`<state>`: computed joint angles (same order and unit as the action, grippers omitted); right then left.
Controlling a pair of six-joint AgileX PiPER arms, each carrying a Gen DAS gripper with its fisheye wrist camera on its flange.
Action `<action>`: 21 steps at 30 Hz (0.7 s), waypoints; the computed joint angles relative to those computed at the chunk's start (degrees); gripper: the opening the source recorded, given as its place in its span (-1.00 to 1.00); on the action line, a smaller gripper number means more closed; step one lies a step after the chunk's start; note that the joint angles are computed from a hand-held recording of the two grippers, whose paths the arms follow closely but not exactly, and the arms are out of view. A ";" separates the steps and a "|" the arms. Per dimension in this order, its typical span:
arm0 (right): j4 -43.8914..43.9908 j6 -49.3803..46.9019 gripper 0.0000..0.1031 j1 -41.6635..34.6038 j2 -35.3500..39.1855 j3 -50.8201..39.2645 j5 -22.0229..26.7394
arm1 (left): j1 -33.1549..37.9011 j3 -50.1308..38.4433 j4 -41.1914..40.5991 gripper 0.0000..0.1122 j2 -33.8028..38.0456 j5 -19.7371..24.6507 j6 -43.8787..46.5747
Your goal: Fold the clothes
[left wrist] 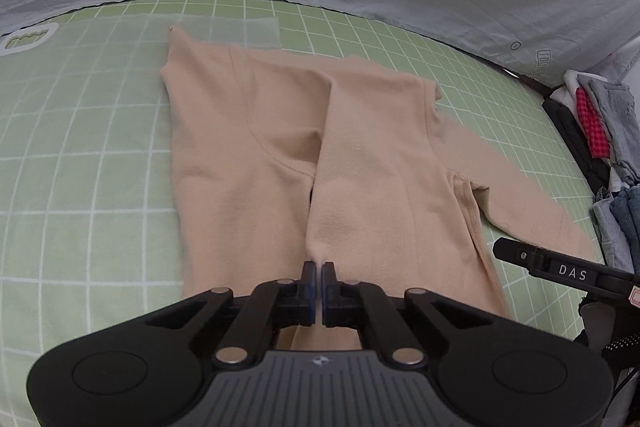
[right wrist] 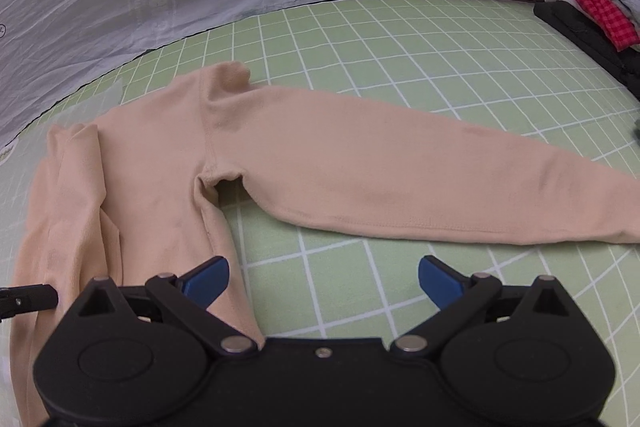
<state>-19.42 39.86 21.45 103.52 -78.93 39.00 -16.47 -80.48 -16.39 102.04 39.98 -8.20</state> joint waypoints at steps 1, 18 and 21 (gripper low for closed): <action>-1.19 0.80 0.98 0.53 0.00 -0.39 0.45 | 0.50 0.81 -0.15 -0.97 -0.75 -0.52 -0.33; 28.11 -13.44 0.01 1.92 4.16 -5.40 -6.48 | 6.53 5.06 -9.76 -0.95 -1.52 -0.88 7.58; 34.66 -15.69 -0.22 1.72 6.50 -6.77 -7.87 | 6.88 4.91 -10.81 -0.95 -1.06 -0.57 9.09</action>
